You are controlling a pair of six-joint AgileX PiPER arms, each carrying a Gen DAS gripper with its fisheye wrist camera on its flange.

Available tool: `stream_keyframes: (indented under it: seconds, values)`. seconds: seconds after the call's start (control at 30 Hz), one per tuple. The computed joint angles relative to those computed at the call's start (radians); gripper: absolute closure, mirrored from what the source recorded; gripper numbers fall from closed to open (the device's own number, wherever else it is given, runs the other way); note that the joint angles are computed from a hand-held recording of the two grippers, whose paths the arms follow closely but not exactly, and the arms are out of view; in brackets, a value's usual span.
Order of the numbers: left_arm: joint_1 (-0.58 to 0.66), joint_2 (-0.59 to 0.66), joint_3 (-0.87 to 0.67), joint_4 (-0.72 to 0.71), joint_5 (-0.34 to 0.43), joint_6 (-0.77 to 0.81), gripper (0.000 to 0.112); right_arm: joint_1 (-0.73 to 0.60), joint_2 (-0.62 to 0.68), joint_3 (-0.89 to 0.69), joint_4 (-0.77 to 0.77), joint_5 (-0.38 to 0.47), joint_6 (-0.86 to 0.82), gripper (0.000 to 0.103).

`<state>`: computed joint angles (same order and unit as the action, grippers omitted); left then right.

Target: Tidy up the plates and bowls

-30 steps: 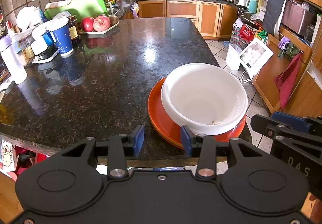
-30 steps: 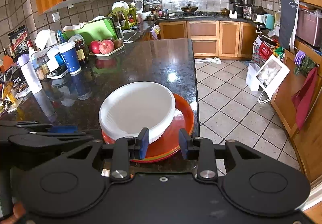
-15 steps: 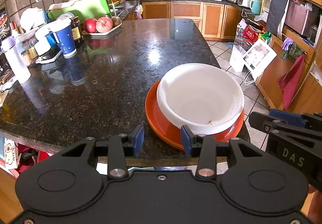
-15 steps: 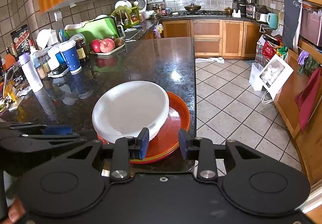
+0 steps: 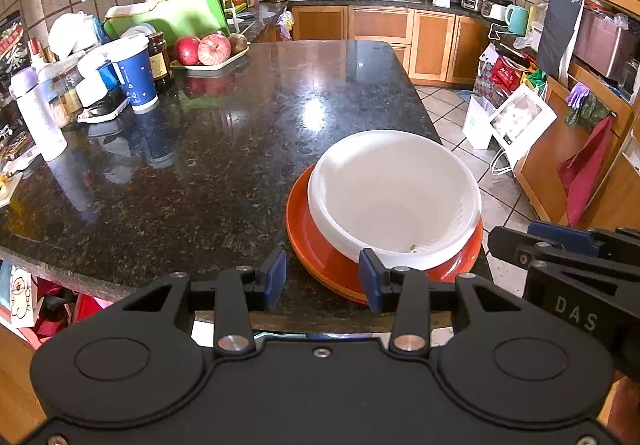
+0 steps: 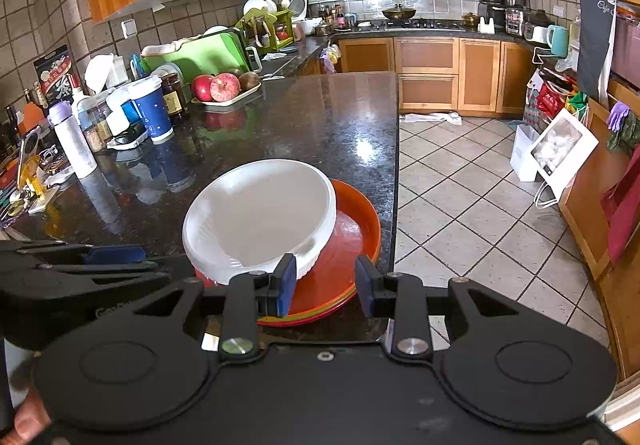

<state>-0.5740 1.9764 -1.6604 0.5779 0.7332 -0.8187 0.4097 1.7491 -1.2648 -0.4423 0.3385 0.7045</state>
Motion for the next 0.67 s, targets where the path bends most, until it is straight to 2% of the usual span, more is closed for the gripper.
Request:
stream_keyframes:
  seconds: [0.23, 0.67]
  values:
    - [0.005, -0.005, 0.009, -0.006, -0.004, 0.008, 0.062, 0.009, 0.0, 0.0, -0.035, 0.012, 0.046, 0.069]
    - [0.053, -0.052, 0.071, -0.098, -0.084, 0.154, 0.062, 0.077, -0.01, 0.002, -0.249, 0.099, 0.322, 0.069]
